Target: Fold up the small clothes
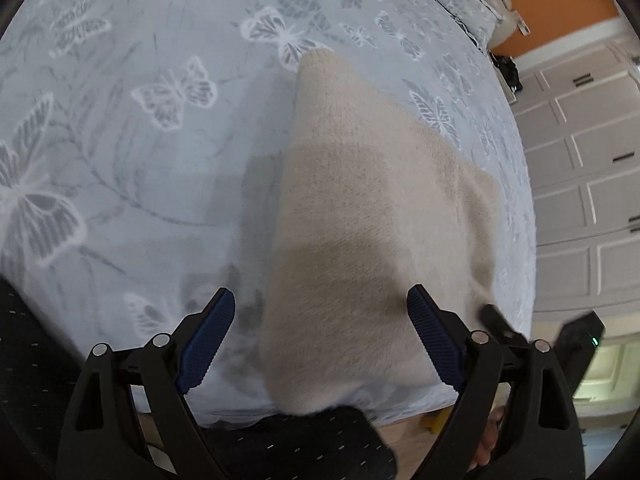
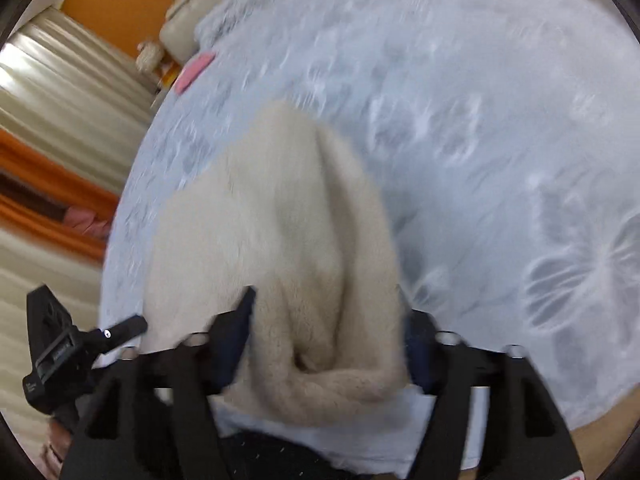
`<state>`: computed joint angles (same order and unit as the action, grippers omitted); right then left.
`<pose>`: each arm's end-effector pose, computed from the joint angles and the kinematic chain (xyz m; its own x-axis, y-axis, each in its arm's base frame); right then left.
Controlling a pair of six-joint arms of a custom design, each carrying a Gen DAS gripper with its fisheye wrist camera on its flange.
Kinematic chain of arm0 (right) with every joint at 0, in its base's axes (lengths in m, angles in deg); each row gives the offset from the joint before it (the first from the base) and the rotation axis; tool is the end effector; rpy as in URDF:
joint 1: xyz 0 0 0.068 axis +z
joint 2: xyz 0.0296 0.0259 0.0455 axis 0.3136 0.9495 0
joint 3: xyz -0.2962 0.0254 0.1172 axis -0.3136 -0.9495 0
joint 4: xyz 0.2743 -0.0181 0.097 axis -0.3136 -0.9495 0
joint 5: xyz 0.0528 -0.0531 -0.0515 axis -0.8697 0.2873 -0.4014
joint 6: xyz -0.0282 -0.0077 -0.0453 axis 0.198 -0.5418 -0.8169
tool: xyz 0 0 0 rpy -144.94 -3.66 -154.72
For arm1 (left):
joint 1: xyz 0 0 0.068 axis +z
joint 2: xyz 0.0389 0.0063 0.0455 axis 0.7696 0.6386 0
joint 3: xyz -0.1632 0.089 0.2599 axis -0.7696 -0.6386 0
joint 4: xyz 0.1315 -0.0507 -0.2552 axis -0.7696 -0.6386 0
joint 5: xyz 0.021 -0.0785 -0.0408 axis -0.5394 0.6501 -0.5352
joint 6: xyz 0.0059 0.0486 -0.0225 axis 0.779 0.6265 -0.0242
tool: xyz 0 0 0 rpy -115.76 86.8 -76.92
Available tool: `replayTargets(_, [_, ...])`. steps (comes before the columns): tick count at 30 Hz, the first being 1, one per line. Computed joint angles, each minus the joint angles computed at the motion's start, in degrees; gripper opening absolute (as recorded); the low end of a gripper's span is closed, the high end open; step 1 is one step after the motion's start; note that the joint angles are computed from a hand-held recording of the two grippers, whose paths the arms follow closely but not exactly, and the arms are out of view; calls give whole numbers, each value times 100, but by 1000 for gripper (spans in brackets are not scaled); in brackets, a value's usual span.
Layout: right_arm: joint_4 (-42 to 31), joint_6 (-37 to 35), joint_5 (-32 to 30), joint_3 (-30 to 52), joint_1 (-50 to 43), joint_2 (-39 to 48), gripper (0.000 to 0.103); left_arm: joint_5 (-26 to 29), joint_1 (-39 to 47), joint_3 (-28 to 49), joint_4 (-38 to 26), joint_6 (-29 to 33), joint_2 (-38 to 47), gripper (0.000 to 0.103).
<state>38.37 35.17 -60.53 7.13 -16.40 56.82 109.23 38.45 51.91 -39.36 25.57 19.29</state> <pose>0.1988 -0.1135 0.1783 -0.8741 0.3380 -0.3489 0.1513 0.8719 0.4656 0.2229 -0.0597 0.1706 -0.9198 -0.3536 -0.1703 -0.2244 0.8298 -0.5110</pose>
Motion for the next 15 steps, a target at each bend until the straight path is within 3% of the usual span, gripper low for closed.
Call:
replayTargets(3, [-27,39,260,212,76,53,84,87,-39,89,361,-185,444,90])
replayTargets(7, [382,473,375,450,468,1357,85,530,82,233,841,-431,1445,93])
replayTargets(8, [538,645,175,526,516,1845,74,792,146,243,953,-428,1610,88])
replayTargets(9, [492,783,-344,614,479,2239,56,1139,251,270,1010,-315,1747,69])
replayTargets(10, [489,993,-732,631,474,2378,45,1199,306,401,785,-150,1794,62])
replayTargets(11, [571,1158,-718,566,512,2230,37,1327,427,510,579,56,1742,48])
replayTargets(12, [579,1217,-697,498,648,1877,35,1593,656,649,273,330,1611,43])
replayTargets(15, [362,1333,-1193,338,807,896,30,1763,1199,1039,-613,1097,1123,41])
